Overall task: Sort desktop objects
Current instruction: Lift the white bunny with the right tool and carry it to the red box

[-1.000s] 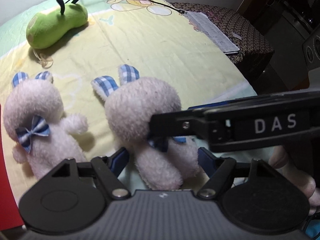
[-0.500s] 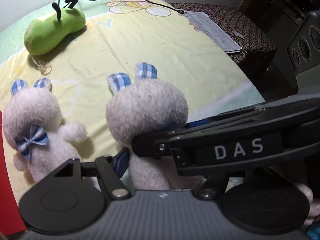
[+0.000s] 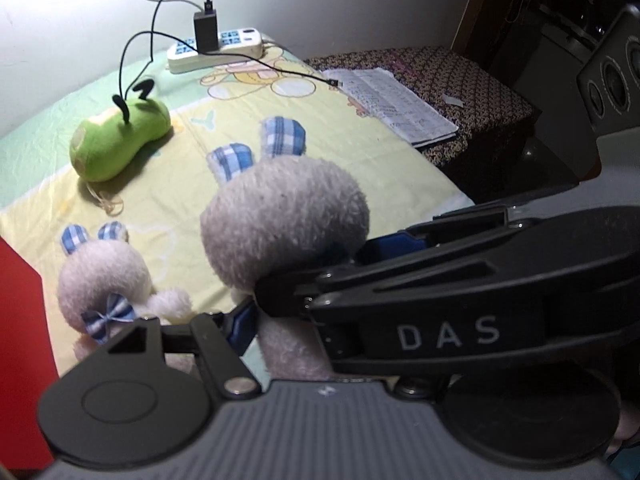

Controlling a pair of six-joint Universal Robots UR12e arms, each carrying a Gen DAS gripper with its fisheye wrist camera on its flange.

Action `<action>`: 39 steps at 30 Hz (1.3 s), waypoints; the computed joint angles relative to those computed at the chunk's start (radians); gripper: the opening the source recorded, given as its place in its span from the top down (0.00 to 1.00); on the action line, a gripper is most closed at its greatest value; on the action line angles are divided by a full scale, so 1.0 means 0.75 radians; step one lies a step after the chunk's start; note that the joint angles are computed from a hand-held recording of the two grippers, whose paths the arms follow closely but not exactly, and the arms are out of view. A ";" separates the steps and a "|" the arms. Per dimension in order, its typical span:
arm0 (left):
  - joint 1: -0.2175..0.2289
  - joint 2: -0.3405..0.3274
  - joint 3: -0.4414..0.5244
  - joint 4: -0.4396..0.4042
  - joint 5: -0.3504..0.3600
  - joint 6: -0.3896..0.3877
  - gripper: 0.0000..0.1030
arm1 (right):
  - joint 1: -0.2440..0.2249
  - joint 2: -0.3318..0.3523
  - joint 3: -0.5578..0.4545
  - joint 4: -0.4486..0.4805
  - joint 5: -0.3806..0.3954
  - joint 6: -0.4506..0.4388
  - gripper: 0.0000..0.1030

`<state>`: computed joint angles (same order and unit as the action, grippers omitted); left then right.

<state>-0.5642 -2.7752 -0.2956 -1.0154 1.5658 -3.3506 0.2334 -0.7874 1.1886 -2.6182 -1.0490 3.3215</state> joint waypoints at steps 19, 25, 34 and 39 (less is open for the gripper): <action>0.064 0.479 -0.844 0.598 0.307 -0.074 0.33 | 0.140 0.074 -0.210 -0.167 0.063 -0.071 0.48; 0.097 0.576 -1.013 0.651 0.407 -0.112 0.33 | 0.195 0.158 -0.368 -0.103 0.125 -0.079 0.48; 0.160 0.664 -1.177 0.602 0.431 -0.183 0.34 | 0.266 0.311 -0.642 0.147 0.180 -0.079 0.48; 0.188 0.672 -1.210 0.562 0.399 -0.168 0.36 | 0.292 0.383 -0.779 0.326 0.146 -0.086 0.48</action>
<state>-0.4232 -2.2714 -1.2031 -0.5936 1.8648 -3.4766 0.4522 -0.5005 0.6042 -2.3735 -0.9399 3.2574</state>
